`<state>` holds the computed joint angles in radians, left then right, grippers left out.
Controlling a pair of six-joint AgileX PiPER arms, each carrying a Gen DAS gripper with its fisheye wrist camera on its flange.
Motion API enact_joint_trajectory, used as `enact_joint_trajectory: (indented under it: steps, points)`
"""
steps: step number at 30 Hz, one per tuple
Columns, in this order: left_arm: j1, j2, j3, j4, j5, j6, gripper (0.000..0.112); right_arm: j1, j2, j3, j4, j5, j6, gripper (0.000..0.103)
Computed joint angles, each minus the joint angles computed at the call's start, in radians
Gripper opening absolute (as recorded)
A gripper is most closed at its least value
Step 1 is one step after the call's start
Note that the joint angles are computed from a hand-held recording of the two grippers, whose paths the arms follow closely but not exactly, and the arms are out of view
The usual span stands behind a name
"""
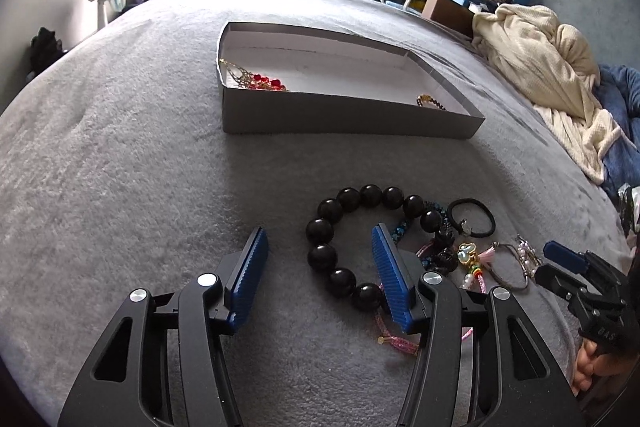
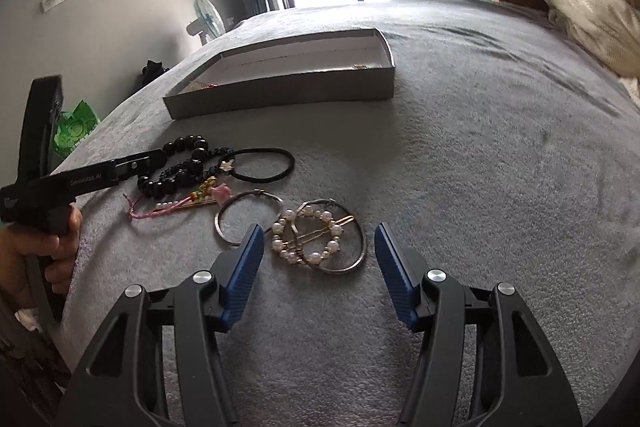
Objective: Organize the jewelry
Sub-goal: 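Close the left tool on the black bead bracelet while the right tool grasps the silver hoop bangle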
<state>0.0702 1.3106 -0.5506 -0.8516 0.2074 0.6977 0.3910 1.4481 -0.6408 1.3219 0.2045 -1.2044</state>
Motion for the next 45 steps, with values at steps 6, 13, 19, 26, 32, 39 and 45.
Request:
enact_joint_trajectory:
  steps: [6,13,19,26,32,39,45]
  points:
    - [0.000,0.005,0.004,-0.070,-0.005,0.069,0.056,-0.131,0.059,-0.030,0.072,0.181,-0.036,0.058]
    - [-0.015,0.007,0.006,-0.024,-0.021,0.022,0.056,-0.181,0.118,-0.075,0.037,0.304,-0.008,0.055]
    - [-0.020,0.007,0.006,-0.003,-0.023,-0.003,0.056,-0.202,0.153,-0.098,0.052,0.363,-0.020,0.046]
    - [0.012,0.031,-0.015,-0.142,0.023,0.138,0.056,-0.215,0.110,-0.048,0.162,0.349,-0.129,0.045]
    - [0.009,0.056,-0.049,-0.042,0.035,0.036,0.044,-0.234,0.084,-0.011,0.251,0.350,-0.210,0.045]
    - [-0.022,0.074,-0.078,0.217,0.042,-0.213,0.020,-0.230,0.066,-0.003,0.264,0.333,-0.230,0.045]
    - [-0.050,0.086,-0.089,0.388,0.031,-0.388,0.021,-0.213,0.049,0.003,0.271,0.305,-0.244,0.045]
